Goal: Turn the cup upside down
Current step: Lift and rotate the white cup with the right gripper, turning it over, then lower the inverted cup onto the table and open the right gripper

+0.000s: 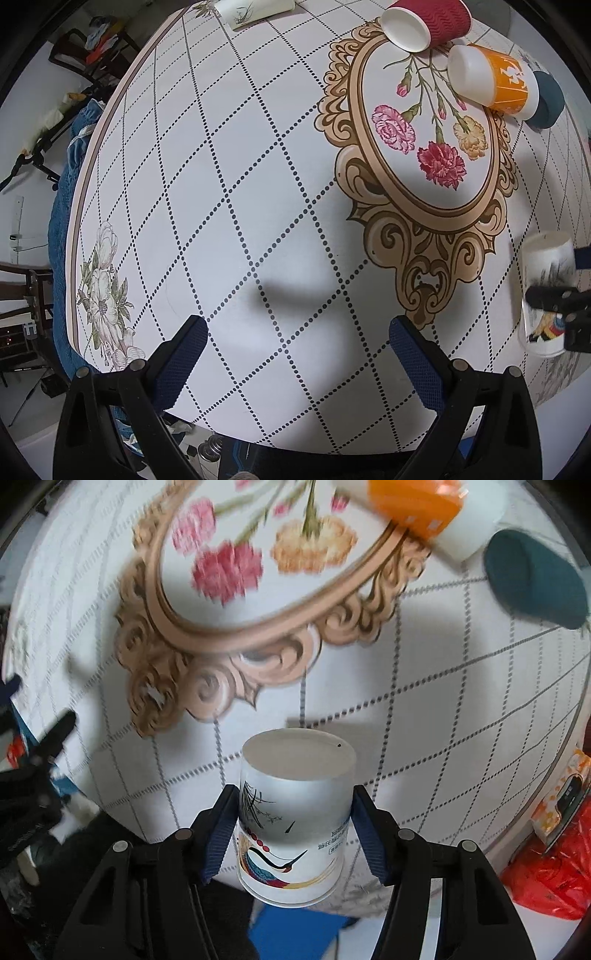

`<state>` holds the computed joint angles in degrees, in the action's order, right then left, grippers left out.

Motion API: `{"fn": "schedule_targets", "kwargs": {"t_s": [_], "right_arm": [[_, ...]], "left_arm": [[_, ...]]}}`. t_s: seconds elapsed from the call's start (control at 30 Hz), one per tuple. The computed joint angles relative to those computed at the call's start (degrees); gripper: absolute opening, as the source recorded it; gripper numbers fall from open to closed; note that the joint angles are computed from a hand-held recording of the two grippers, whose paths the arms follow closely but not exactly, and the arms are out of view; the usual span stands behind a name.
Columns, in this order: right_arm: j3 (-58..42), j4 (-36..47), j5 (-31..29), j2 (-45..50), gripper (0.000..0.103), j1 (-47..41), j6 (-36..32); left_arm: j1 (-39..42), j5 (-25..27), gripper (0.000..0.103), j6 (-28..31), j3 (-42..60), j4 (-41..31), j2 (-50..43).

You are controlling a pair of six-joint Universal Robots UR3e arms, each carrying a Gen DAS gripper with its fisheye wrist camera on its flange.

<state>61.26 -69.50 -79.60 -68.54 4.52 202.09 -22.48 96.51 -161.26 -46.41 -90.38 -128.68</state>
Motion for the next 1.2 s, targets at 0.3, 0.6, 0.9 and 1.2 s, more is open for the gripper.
{"fn": "schedule_targets", "kwargs": {"t_s": [0.3, 0.6, 0.9, 1.2], "right_arm": [[17.1, -25.8, -12.0, -15.9, 0.063, 3.0, 12.0], [32.2, -50.3, -27.3, -14.8, 0.064, 18.2, 26.6], [38.6, -55.7, -25.0, -14.2, 0.065, 21.1, 29.8], [39.6, -52.3, -21.7, -17.6, 0.088, 21.4, 31.9]], "left_arm": [[-0.9, 0.4, 0.101, -1.2, 2.8, -2.4, -0.9], [-1.9, 1.0, 0.101, -1.7, 0.6, -1.5, 0.3], [-3.5, 1.9, 0.101, -3.2, -4.2, -0.3, 4.3], [-4.7, 1.1, 0.101, -5.1, -5.3, -0.6, 7.3]]}}
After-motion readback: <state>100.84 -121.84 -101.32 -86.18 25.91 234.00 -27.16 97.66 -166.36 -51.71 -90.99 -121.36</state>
